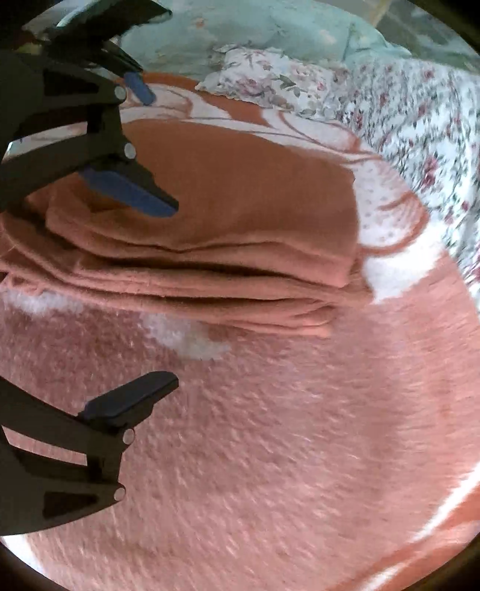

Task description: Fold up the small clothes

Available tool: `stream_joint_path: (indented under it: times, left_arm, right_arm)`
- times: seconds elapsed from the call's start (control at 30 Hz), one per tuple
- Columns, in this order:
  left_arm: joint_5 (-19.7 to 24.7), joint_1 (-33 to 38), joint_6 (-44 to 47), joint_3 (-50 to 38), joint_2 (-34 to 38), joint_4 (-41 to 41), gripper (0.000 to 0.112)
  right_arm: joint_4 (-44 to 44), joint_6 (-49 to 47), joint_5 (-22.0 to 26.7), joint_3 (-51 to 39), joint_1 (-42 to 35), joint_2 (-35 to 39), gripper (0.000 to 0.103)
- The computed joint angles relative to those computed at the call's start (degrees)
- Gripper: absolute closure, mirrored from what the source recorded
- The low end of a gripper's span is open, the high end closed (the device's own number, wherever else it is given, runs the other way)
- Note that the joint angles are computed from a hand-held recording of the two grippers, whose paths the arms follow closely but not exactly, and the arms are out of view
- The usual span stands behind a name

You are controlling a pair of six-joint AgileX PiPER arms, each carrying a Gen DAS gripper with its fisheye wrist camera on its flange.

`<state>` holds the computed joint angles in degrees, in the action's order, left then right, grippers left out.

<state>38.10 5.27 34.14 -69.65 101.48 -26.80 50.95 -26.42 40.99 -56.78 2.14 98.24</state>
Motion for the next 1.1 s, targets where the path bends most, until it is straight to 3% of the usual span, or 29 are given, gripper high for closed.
stream_joint_path:
  times: [0.07,0.13,0.2,0.23,0.27,0.33,0.4,0.6,0.83,1.0,1.1]
  left_arm:
    - [7.1,3.1,0.0,-10.1,9.5,-3.7,0.027]
    - [17.1,7.0,1.9,-19.2,18.8,-11.8,0.026]
    - [21.6,8.9,3.5,-23.5,24.2,-17.9,0.036]
    - [21.5,8.8,5.0,-23.6,24.8,-19.7,0.043]
    - [21.1,8.4,6.1,-23.4,24.7,-20.2,0.059]
    - [17.6,7.6,9.1,-20.1,21.9,-20.5,0.076]
    - [16.4,8.2,11.8,-15.6,18.1,-22.7,0.085]
    - [15.3,16.8,16.3,-4.4,5.6,-22.8,0.087]
    - [16.2,35.2,18.4,0.9,-3.9,-16.2,0.087]
    - [14.6,41.7,20.5,1.4,-0.7,-14.1,0.086]
    - [10.5,41.4,21.3,3.8,1.2,-13.5,0.079]
  right_arm:
    - [2.6,-1.4,-0.9,-0.4,1.1,1.8,0.017]
    - [3.4,-2.0,-2.6,-0.5,2.3,2.7,0.017]
    - [3.6,-1.5,-4.1,-1.4,4.1,3.6,0.030]
    - [3.5,-1.1,-3.2,-2.7,5.0,4.7,0.052]
    - [2.9,-0.5,-2.6,-3.3,5.3,5.3,0.061]
    - [-0.7,3.5,-3.2,-5.0,7.3,5.5,0.073]
    - [-6.1,8.5,-4.3,-6.3,9.8,4.0,0.075]
    - [-3.2,6.3,-2.7,-10.5,14.8,2.8,0.078]
    - [-0.8,4.7,-0.4,-27.8,28.0,13.3,0.079]
    - [-4.3,8.3,1.6,-40.5,34.9,23.6,0.079]
    - [-10.9,14.1,1.3,-44.1,37.2,26.5,0.078]
